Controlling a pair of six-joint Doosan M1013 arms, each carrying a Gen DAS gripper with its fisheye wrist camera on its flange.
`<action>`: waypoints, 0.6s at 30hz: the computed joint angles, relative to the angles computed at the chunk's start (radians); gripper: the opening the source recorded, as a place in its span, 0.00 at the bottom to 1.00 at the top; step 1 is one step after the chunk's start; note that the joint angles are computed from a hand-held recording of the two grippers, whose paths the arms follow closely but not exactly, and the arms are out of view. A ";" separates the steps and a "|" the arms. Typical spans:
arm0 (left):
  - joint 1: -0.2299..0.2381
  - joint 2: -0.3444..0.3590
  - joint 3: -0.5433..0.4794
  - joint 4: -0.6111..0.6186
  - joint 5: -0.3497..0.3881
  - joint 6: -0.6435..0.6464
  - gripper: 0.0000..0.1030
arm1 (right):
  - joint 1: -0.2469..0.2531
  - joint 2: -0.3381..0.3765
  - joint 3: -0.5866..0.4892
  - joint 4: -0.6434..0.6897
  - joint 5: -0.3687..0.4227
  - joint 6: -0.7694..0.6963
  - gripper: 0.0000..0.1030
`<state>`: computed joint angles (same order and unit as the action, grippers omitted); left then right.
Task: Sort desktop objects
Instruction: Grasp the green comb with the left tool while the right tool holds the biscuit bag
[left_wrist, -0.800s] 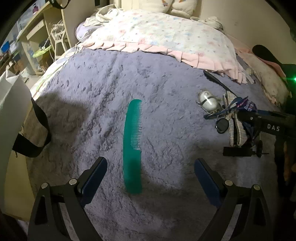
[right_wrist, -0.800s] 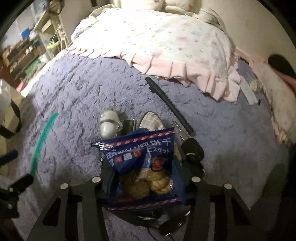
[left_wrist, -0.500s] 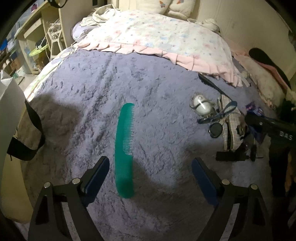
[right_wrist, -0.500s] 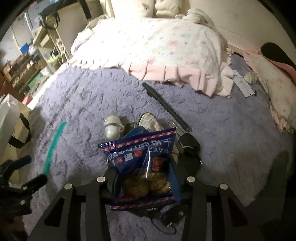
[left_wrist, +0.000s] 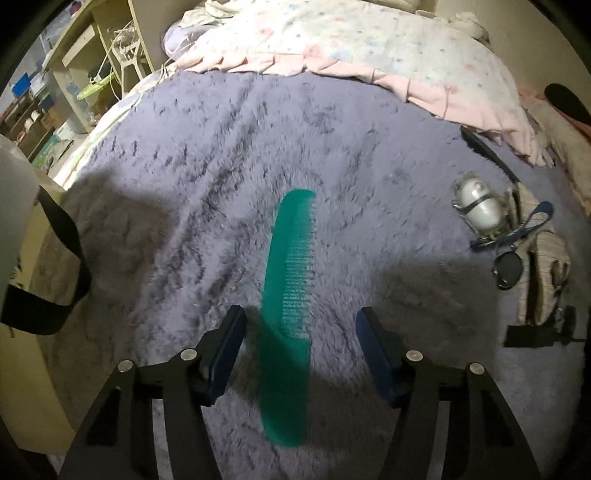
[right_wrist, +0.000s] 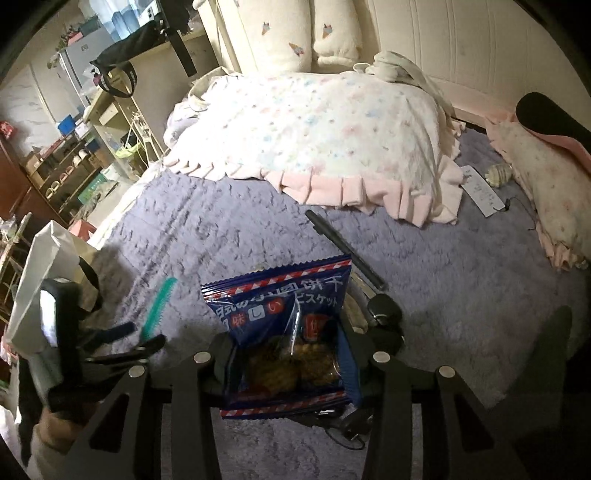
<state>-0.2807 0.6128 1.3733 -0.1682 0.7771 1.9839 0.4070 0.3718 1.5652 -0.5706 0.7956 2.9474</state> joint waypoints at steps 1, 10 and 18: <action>0.004 0.003 0.000 -0.018 -0.006 0.004 0.61 | 0.000 -0.001 -0.001 0.001 -0.002 -0.002 0.39; 0.016 0.005 0.009 -0.063 -0.028 0.004 0.71 | 0.002 0.009 -0.018 0.019 0.000 -0.024 0.39; 0.010 -0.011 0.037 -0.046 -0.071 0.009 0.31 | 0.003 0.015 -0.028 0.043 0.053 -0.048 0.39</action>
<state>-0.2703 0.6022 1.4100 -0.2142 0.7061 1.9929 0.4098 0.3871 1.5374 -0.5273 0.8490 2.8996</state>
